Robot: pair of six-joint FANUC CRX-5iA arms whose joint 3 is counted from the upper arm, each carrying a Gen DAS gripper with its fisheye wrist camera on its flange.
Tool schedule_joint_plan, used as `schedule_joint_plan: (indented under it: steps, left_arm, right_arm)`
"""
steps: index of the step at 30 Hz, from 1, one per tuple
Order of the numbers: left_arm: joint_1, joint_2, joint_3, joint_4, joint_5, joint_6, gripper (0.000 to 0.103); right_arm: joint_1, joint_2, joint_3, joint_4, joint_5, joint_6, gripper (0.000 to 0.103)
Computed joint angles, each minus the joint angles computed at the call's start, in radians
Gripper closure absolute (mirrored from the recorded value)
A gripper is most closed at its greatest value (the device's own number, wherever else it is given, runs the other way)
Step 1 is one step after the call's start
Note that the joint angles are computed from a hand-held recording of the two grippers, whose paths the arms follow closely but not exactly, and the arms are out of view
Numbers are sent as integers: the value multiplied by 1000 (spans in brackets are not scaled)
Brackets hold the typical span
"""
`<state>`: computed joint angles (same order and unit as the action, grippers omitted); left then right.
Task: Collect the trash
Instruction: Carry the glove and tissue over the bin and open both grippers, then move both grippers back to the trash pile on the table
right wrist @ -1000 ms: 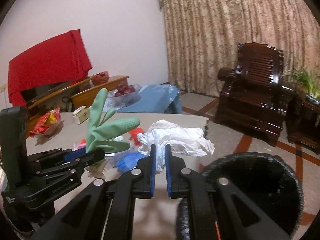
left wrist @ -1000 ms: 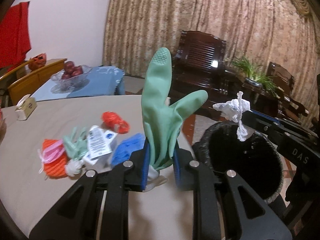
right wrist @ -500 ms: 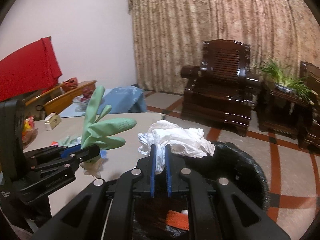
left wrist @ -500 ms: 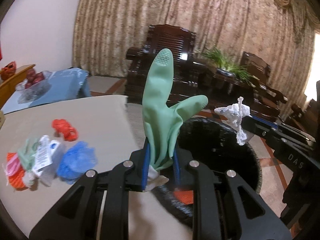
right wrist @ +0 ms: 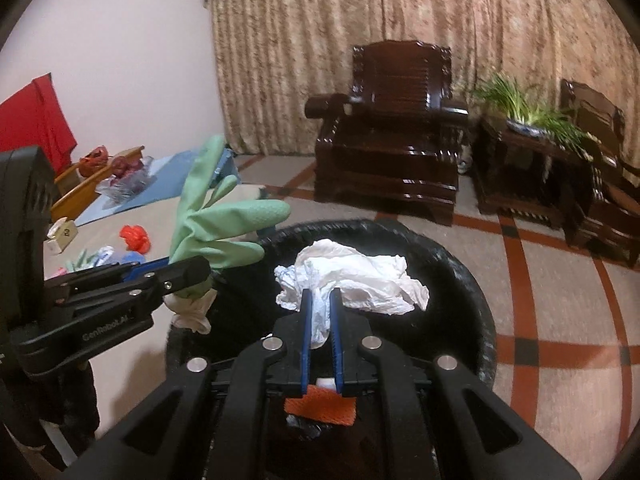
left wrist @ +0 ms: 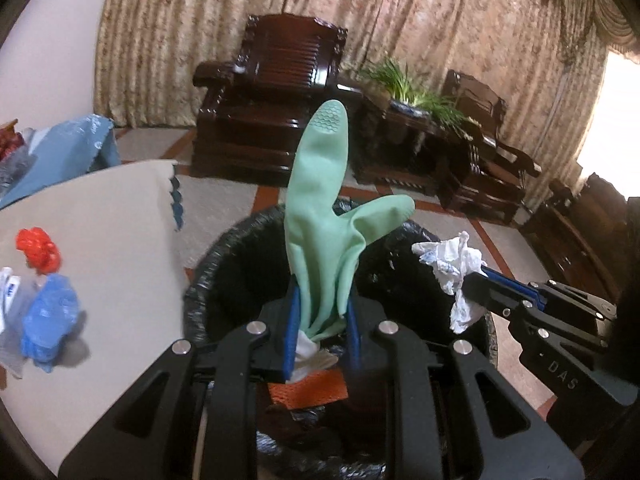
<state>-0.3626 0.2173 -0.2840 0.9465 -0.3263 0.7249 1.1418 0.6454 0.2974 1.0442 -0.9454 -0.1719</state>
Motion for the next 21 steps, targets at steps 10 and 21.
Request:
schedule_joint_plan:
  steps: [10,21]
  left_arm:
    - [19,52,31,-6,-91,14,63]
    - [33,-44,-57,58,17,-37,27]
  right_arm:
    - [7,-2,-11,-79,-35,16,72]
    - [12,10,14,7,-87,-47,10]
